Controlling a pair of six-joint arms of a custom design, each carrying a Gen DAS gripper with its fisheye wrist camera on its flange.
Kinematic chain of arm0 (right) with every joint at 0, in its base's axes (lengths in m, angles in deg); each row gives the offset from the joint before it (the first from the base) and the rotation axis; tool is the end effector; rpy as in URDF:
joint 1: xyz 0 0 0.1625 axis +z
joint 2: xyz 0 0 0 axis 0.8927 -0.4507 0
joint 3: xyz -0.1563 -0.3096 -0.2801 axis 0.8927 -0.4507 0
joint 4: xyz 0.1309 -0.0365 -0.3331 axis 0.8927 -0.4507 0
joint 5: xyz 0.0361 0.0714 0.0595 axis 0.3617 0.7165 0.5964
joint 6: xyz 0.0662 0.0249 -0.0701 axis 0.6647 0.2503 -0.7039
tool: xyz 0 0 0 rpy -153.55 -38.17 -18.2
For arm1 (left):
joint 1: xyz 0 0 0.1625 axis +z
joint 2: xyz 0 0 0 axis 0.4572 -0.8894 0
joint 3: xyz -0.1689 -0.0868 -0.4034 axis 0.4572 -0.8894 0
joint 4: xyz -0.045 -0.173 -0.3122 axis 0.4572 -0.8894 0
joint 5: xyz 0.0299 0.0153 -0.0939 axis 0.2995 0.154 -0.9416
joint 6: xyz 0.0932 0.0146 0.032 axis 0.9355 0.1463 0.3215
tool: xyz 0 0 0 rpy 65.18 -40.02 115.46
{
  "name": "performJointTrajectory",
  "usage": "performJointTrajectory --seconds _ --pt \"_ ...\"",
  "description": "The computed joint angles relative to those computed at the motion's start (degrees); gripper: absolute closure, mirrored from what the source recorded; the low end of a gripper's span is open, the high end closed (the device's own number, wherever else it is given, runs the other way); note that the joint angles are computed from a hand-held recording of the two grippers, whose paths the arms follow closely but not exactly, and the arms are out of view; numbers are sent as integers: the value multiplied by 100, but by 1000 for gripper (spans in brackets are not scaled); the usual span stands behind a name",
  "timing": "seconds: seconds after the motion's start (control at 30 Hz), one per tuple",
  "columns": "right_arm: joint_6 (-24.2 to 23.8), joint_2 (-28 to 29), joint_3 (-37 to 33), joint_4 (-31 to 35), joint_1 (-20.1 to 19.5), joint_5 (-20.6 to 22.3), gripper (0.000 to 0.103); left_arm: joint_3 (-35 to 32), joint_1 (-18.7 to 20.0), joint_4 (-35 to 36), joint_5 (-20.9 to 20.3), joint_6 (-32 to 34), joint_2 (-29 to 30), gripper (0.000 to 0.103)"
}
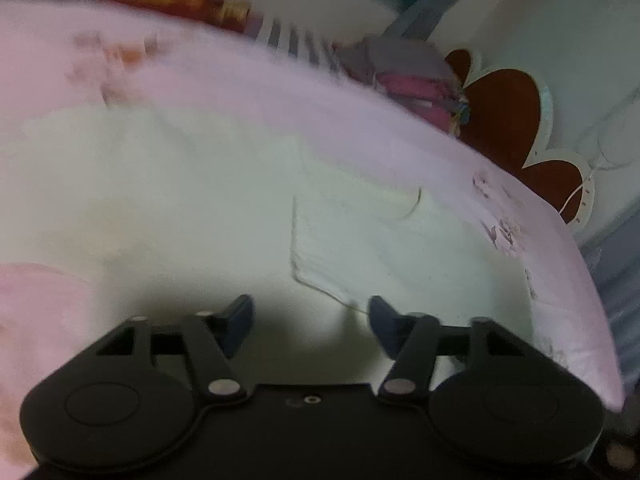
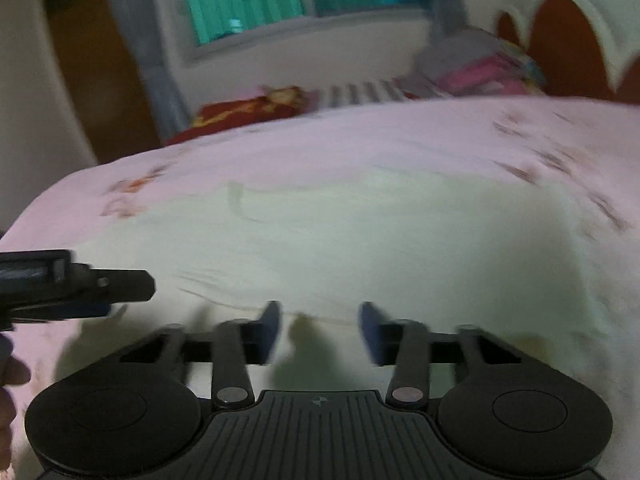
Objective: Fold small clothes
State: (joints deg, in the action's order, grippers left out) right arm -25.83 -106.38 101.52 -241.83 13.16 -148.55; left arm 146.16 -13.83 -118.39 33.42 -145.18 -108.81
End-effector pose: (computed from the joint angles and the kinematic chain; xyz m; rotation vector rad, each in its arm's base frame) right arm 0.0614 -0.3328 0.2039 0.9743 -2.6408 0.6675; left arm -0.2269 -0.2703 0.0487 -0.3857 2.4284 -1.1842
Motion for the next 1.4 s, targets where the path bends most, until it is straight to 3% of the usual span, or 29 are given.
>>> performJointTrajectory --seconds 0.1,0.13,0.17,0.2,0.23,0.33,0.4,0.57,0.63,0.8,0.87,1.13,1.23,1.33,1.4 --pt "27 -881 -251 1083 -484 49 74 -120 236 -409 301 314 269 49" --pt "27 -1055 -330 1343 -619 85 74 -134 329 -749 356 591 388 63" --pt "60 -1202 -418 1600 -750 137 74 -136 414 -1094 382 860 504 85" --pt "75 -1357 -486 1821 -866 197 74 -159 526 -1496 383 1221 640 97" --pt "72 -1508 -545 2009 -977 262 74 -195 593 -1659 367 1447 690 100" --pt "255 -1603 -676 2138 -1070 329 74 -233 428 -1179 724 1447 503 100" --pt "378 -1526 -726 2018 -987 249 74 -124 219 -615 815 970 219 100" --pt "527 -1425 -747 1780 -1014 216 74 146 -199 1573 674 -437 -780 100" --pt "463 -1531 -777 1902 -1067 233 74 234 -291 1905 552 -646 -985 100" --pt "353 -1533 -763 1839 -1085 212 74 210 -386 2108 523 -685 -970 100" --pt "391 -1440 -734 1587 -1010 19 74 240 -408 2106 531 -803 -939 100" --pt "317 -1694 -817 1948 -1102 183 74 348 -365 2003 563 -839 -962 100" --pt "-121 -1346 -701 1284 -890 -162 74 330 -428 2183 574 -908 -1001 100" --pt "127 -1182 -733 949 -893 -157 74 276 -486 2762 541 -1249 -1145 100" --pt "193 -1095 -751 698 -866 -278 74 379 -355 2303 411 -1012 -1052 100"
